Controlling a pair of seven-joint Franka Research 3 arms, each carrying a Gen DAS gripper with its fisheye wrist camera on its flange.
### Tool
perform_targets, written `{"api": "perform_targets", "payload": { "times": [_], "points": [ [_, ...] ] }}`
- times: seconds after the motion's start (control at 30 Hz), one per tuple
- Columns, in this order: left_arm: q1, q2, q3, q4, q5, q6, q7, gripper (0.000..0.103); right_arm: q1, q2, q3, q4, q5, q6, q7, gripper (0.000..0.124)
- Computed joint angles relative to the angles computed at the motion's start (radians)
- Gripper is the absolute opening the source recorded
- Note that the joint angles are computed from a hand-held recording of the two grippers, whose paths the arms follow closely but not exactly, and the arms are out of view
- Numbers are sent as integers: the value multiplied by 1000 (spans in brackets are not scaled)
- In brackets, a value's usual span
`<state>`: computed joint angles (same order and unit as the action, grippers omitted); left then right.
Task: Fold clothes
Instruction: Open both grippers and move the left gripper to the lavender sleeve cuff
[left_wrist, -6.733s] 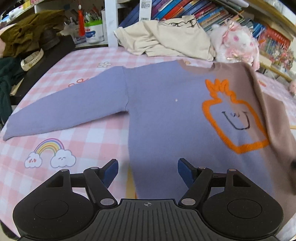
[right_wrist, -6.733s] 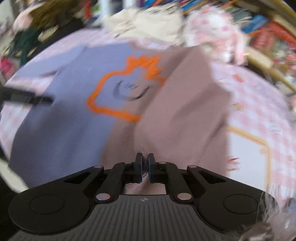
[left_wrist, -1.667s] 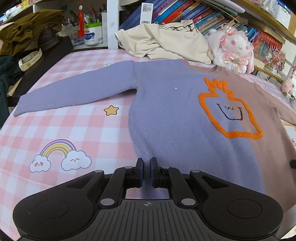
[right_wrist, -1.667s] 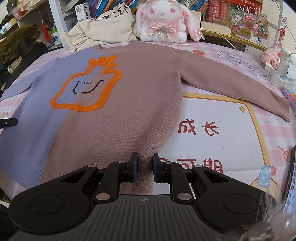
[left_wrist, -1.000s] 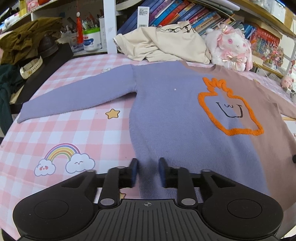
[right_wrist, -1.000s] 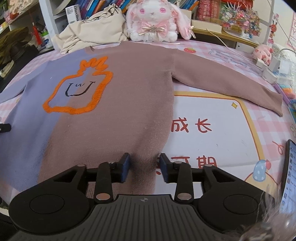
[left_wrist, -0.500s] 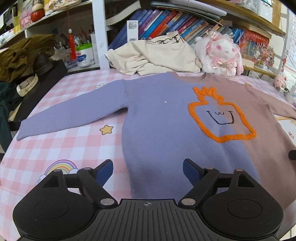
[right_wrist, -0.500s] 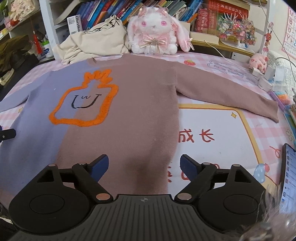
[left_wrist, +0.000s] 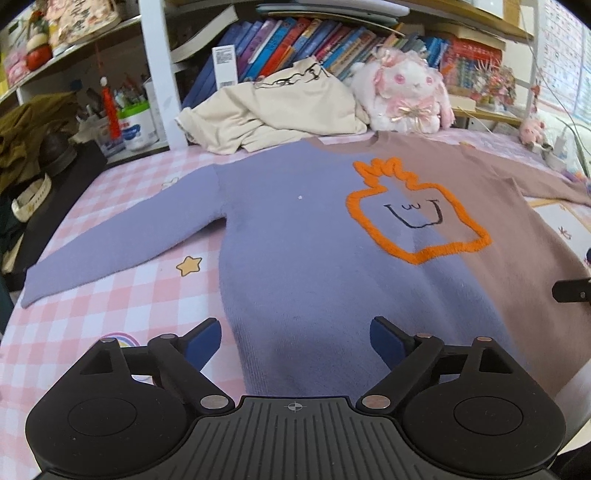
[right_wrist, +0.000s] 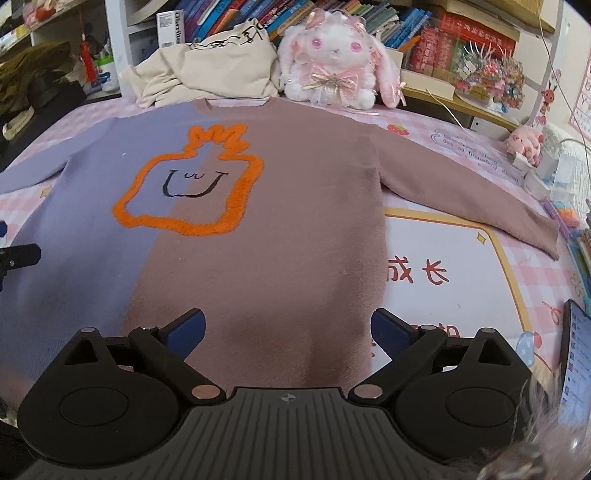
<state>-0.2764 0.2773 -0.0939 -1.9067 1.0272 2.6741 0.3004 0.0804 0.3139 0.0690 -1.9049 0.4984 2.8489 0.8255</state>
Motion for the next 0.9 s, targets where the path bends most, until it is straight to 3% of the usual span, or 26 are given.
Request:
{"api": "perform_targets", "payload": {
  "times": [0.33,0.73,0.9],
  "points": [
    [6,-30,2,-42,19,-6,20,92,25,8,11,5,-23,2,3,98],
    [56,-134,-20,-154,45,-113,-124,92,22,63,95,91,93,-55,-202,98],
    [103,-165,-22,-190,14,-92,-166,92,27,88,113,123,150,-62,-265,100]
  ]
}}
